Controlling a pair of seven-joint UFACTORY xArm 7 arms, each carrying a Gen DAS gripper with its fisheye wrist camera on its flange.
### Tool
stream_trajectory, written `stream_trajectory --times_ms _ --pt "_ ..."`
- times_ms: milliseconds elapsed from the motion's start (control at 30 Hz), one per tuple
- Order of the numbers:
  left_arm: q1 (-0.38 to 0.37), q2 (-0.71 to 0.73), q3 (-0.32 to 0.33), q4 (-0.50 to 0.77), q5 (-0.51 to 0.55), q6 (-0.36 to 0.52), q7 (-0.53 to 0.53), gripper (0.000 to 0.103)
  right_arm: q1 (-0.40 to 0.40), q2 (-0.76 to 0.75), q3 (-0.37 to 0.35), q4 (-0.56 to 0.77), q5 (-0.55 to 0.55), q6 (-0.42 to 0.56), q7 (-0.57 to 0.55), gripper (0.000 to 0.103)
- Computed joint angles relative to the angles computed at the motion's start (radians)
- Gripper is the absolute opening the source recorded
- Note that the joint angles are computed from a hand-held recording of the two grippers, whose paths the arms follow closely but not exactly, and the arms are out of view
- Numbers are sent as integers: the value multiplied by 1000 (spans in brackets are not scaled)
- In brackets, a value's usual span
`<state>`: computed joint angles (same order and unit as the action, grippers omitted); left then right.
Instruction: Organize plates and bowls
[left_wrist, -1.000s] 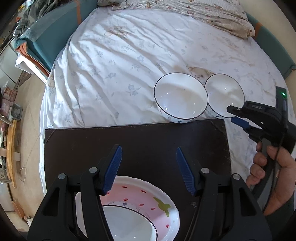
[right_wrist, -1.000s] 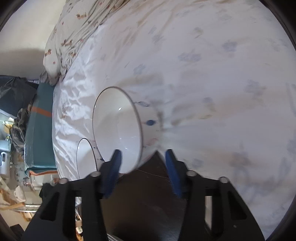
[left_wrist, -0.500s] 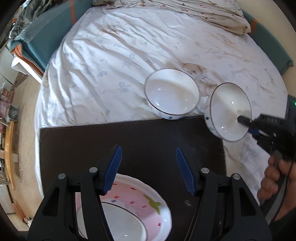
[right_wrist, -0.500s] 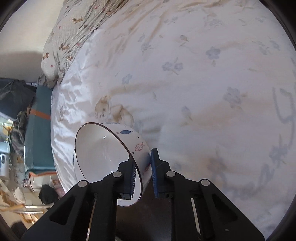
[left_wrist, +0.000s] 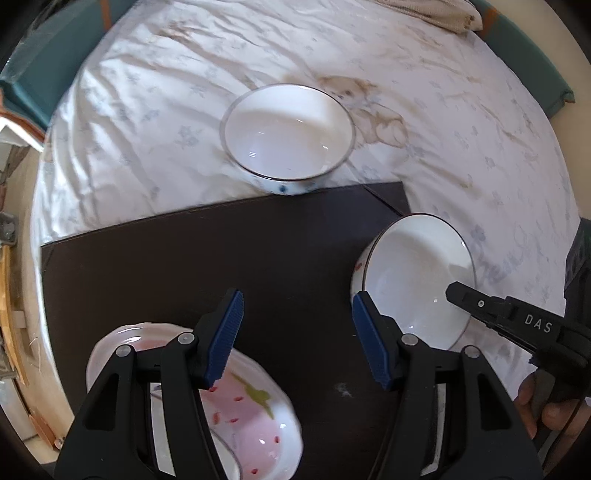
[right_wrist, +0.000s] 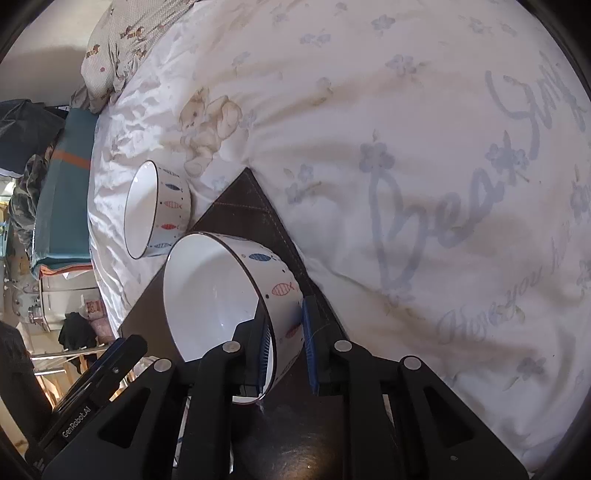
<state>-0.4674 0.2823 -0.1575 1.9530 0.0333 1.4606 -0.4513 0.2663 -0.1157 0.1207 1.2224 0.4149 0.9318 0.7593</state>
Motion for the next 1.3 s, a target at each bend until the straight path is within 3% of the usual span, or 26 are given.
stream_trajectory --times_ms 200,333,500,667,867,967,1067,1300 --pt "-27 81 3 102 15 46 7 57 -2 23 3 67 -59 42 -29 22" --pt "-48 146 10 183 18 98 4 37 1 48 9 103 -92 81 -33 22" --pt "-89 220 28 263 51 144 13 29 6 82 17 140 -147 136 -40 22" --pt "-106 256 36 291 41 164 4 12 13 105 21 158 -173 168 -65 22" --pt "-139 294 48 336 73 191 24 10 25 139 28 182 -215 193 -94 22" --pt "-147 289 51 320 82 175 37 9 34 148 32 196 -246 200 -97 14" --pt "-139 277 49 302 68 165 29 7 39 155 32 206 -263 203 -97 13" --pt "-137 243 47 299 74 173 36 5 39 126 31 179 -239 190 -97 12"
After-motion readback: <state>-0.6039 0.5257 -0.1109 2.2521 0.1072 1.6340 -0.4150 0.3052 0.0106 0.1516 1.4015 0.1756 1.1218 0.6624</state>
